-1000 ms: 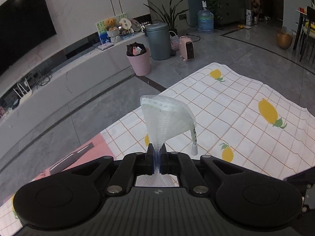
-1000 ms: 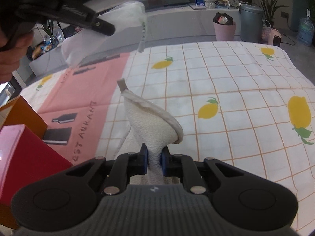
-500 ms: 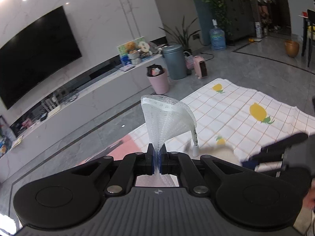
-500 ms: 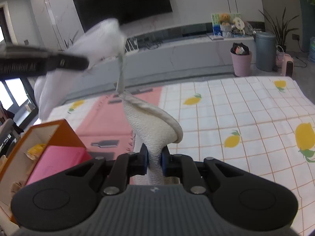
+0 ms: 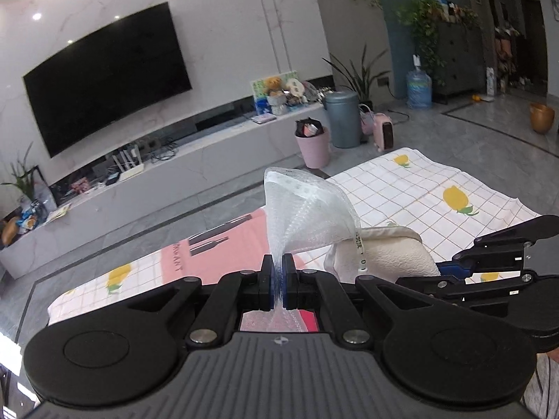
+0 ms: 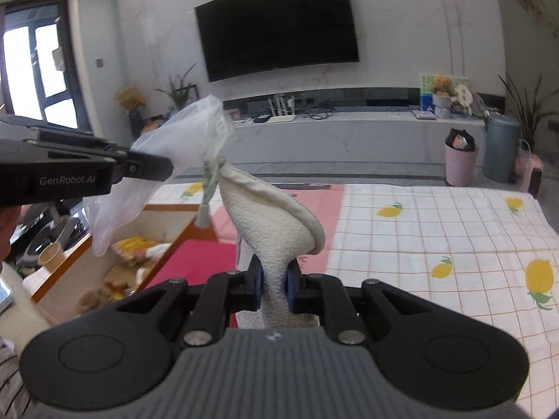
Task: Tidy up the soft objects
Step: 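Carry the mesh bag with the left tool while the right tool carries the pad toward the box, then lower the pad into the orange box and open the right tool while the left tool lowers the mesh bag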
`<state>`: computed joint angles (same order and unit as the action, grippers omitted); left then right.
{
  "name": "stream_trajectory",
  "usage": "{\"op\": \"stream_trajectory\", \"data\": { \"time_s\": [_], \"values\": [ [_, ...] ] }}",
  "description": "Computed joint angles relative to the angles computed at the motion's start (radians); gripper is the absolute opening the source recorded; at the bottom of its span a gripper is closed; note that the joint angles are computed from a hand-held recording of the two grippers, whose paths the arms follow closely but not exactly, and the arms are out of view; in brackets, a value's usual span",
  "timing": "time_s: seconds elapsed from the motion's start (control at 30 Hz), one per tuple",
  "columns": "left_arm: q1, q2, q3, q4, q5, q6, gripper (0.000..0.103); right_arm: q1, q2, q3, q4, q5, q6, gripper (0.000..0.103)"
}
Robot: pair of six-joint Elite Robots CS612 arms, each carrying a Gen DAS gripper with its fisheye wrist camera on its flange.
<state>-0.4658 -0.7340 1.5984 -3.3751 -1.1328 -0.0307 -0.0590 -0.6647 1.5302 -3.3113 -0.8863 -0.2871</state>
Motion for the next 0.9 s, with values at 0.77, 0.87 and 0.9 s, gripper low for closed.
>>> {"op": "stream_trajectory", "data": {
  "time_s": [0.77, 0.87, 0.9],
  "values": [
    [0.119, 0.000, 0.201, -0.104, 0.070, -0.299, 0.004, 0.130, -0.074, 0.049, 0.018, 0.103, -0.146, 0.012],
    [0.150, -0.004, 0.188, -0.007, 0.041, -0.378, 0.004, 0.174, -0.053, -0.009, 0.133, 0.032, -0.239, 0.012],
    [0.162, -0.004, 0.182, 0.015, 0.016, -0.404, 0.004, 0.186, -0.041, -0.036, 0.176, 0.015, -0.262, 0.012]
  ]
}}
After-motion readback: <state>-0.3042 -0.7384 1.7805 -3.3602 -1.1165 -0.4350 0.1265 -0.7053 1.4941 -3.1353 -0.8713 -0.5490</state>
